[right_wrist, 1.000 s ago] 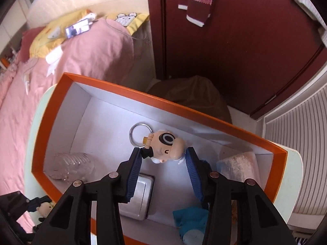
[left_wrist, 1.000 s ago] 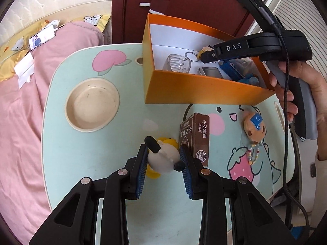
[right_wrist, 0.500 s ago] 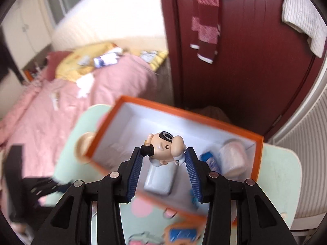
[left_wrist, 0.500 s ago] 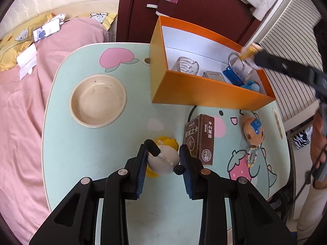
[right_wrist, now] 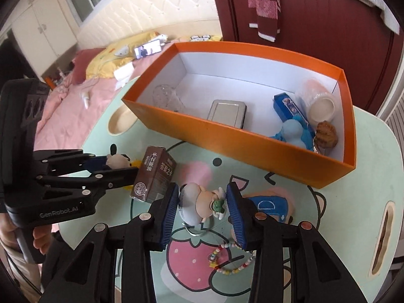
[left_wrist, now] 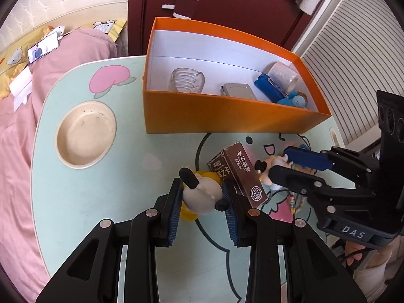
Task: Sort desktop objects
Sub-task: 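Grasp the top-hat figure with the right tool while the left tool sets the dog figurine down, then set the top-hat figure on the table and open the right tool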
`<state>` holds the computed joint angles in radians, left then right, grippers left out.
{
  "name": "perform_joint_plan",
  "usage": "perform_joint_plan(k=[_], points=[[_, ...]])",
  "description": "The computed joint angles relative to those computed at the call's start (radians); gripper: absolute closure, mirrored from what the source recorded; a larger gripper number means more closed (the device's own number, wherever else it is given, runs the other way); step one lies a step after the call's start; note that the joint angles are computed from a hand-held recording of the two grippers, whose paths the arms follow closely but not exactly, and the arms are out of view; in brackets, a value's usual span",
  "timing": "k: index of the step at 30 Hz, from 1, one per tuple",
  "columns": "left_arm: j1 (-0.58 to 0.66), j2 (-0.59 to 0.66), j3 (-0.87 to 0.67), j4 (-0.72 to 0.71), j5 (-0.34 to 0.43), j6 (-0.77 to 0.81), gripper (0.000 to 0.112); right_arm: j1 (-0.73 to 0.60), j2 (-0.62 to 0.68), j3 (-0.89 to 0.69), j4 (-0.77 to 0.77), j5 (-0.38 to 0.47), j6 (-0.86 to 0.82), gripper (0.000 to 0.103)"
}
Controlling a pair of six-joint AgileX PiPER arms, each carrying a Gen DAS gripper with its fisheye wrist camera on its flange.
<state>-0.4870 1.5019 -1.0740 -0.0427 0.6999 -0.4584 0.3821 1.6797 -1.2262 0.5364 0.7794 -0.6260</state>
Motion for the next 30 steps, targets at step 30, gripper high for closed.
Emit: perform_joint_plan(k=[30], points=[[0.087, -0.116, -0.017, -0.011, 0.068, 0.010, 0.051, -0.149, -0.067, 0.003, 0.273, 0.067, -0.209, 0.053]])
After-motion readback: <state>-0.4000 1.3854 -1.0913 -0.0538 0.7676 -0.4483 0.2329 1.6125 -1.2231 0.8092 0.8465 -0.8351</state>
